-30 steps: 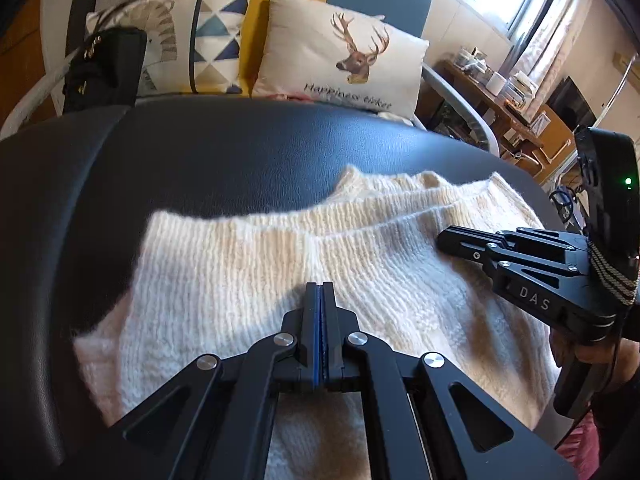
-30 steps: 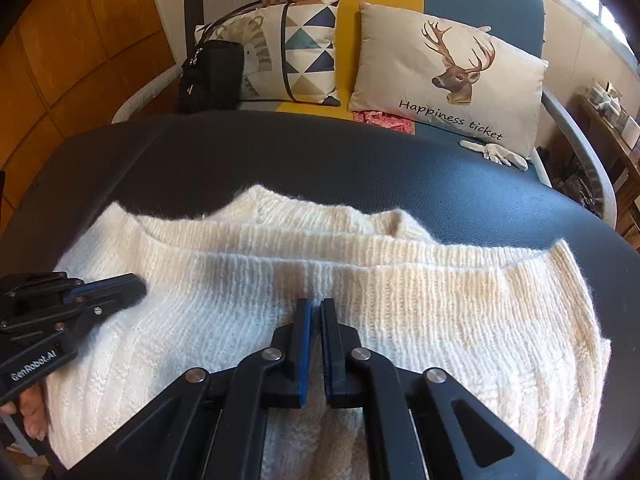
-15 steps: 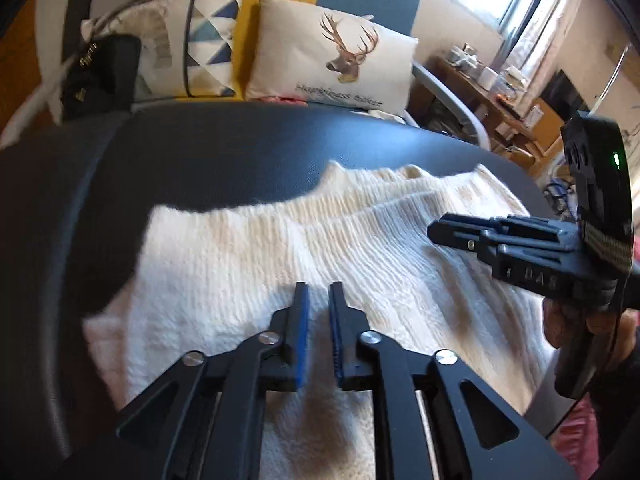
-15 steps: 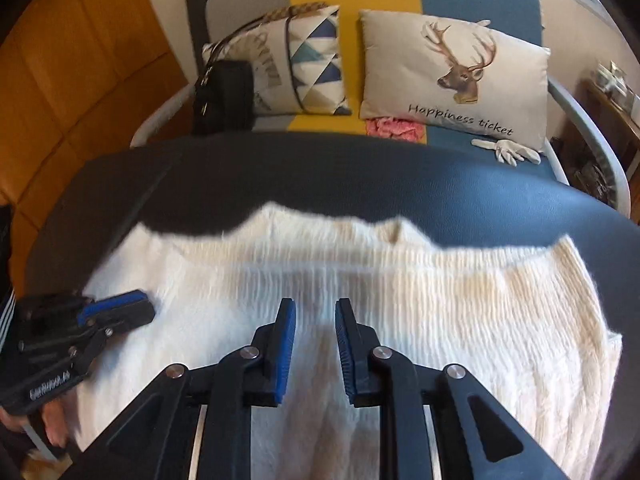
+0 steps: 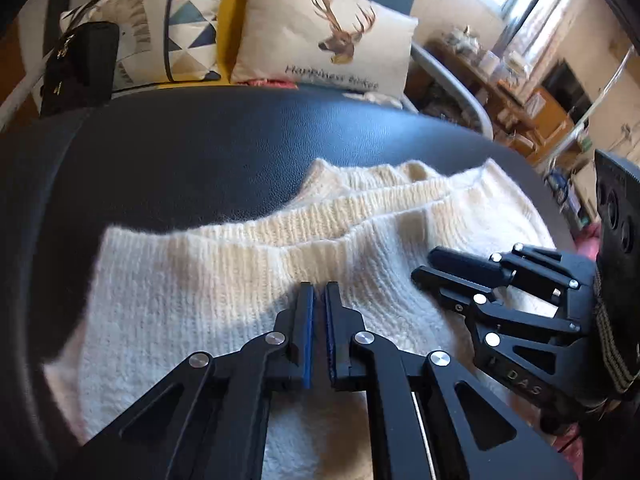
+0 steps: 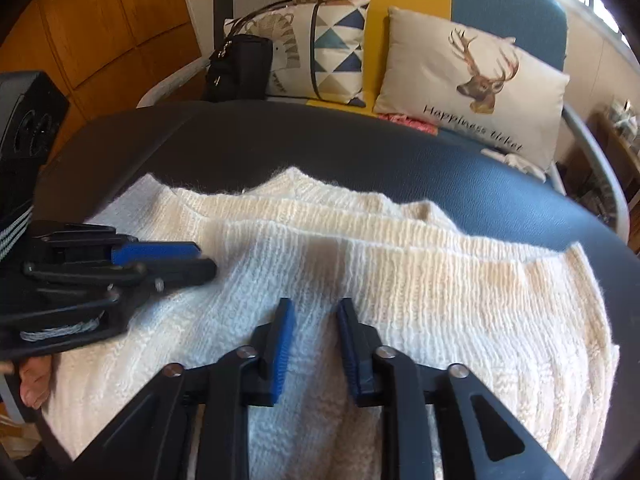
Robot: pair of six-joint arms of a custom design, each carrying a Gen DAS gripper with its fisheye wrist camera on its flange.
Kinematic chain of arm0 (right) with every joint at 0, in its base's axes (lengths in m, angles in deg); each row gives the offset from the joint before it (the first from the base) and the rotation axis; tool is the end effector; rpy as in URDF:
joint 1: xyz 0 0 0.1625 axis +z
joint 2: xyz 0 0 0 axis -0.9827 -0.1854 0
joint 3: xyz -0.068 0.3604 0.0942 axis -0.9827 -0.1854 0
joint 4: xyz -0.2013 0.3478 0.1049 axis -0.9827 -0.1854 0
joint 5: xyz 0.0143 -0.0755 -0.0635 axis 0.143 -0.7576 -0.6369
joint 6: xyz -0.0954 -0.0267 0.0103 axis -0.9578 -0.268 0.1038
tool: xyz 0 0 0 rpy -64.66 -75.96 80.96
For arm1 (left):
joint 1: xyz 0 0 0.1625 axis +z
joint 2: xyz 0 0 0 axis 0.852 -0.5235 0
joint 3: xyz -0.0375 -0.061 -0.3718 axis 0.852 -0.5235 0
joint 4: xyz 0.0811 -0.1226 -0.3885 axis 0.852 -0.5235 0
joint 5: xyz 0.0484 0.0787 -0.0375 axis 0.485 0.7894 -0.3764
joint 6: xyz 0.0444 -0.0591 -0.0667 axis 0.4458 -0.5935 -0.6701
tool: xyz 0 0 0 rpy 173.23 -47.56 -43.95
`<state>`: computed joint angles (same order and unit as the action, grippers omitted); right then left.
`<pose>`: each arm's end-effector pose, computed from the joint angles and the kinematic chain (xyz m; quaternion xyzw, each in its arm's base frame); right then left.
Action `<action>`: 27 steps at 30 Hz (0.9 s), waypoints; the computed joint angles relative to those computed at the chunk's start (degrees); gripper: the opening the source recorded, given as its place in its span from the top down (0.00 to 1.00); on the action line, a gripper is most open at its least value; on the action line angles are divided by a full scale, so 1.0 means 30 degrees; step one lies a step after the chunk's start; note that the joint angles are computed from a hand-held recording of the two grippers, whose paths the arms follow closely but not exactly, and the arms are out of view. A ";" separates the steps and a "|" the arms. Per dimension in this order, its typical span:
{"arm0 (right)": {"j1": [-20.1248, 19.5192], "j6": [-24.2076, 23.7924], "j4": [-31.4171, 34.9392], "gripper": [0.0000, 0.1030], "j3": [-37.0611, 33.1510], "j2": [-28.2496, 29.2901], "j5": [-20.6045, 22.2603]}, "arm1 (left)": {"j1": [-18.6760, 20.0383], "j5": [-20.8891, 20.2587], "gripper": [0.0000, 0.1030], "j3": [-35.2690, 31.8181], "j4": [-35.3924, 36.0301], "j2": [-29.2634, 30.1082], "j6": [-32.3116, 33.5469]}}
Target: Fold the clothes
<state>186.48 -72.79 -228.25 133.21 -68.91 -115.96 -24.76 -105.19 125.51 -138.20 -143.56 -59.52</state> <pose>0.2007 -0.3854 0.2063 0.2445 -0.9065 0.1873 0.2889 -0.2636 -0.3976 0.0659 0.1804 0.9462 -0.1826 0.1971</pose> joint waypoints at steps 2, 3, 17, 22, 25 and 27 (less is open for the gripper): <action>0.0024 -0.0055 -0.0715 0.92 0.0208 0.0021 0.0007 | -0.0181 0.0426 0.98 0.0532 -0.1283 -0.0244 0.0045; -0.0021 0.0038 -0.0774 0.93 0.0242 -0.0094 0.0189 | -0.0271 0.0641 0.98 0.0787 -0.1934 -0.0351 0.0080; -0.1341 0.1572 0.0493 0.92 0.0058 -0.1780 0.3152 | 0.1254 -0.0012 0.93 -0.0391 -0.2102 0.0263 0.0521; -0.1272 0.0060 0.1129 0.86 0.1294 -0.4121 0.4474 | 0.0046 0.0736 0.91 0.0672 -0.2727 -0.1319 -0.0650; -0.0149 -0.1051 0.0671 0.83 0.1738 -0.4090 0.1953 | -0.1649 0.1601 0.88 0.2093 -0.3148 -0.2865 -0.1193; 0.0063 -0.1053 0.0397 0.83 0.2039 -0.4113 0.0564 | -0.2543 0.1588 0.86 0.2850 -0.2536 -0.3328 -0.1646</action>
